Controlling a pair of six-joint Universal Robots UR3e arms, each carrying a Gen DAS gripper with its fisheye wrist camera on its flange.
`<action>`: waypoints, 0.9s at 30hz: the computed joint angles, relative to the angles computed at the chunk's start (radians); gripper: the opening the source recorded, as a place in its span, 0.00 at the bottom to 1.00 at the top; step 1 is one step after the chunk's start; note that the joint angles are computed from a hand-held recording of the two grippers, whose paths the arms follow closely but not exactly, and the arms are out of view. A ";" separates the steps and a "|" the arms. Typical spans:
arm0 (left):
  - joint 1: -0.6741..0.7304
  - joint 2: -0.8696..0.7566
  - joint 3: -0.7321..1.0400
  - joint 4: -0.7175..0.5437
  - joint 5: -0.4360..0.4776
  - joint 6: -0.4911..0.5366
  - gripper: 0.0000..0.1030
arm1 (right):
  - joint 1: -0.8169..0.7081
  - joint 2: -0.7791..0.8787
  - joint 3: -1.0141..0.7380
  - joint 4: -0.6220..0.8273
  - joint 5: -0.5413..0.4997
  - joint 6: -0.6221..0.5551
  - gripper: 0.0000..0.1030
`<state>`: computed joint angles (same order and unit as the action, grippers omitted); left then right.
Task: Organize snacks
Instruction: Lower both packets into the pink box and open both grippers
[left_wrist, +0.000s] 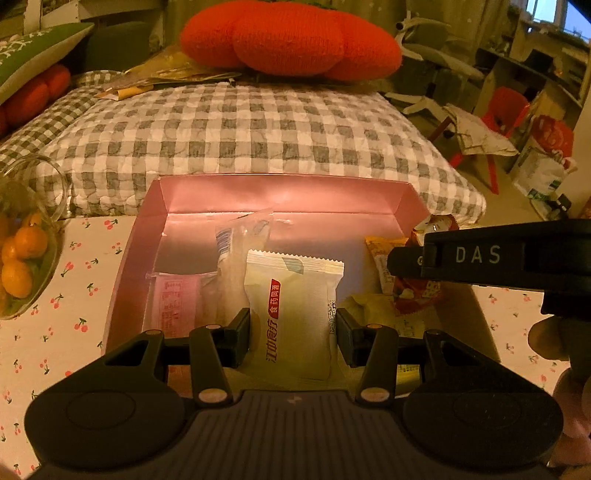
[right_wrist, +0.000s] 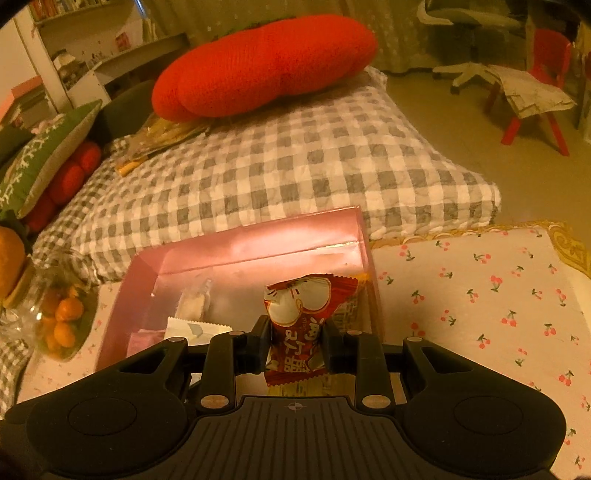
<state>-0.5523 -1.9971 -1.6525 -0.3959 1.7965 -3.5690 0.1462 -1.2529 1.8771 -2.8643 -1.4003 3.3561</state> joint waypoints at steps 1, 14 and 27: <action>0.000 -0.002 0.002 -0.003 0.003 -0.004 0.43 | 0.001 0.001 -0.001 0.000 -0.002 0.000 0.27; -0.006 0.014 -0.003 -0.020 0.033 -0.006 0.64 | -0.008 -0.041 0.026 -0.005 -0.018 0.024 0.51; -0.036 0.106 -0.059 -0.023 0.048 0.005 0.83 | -0.025 -0.208 0.111 0.046 -0.015 0.004 0.73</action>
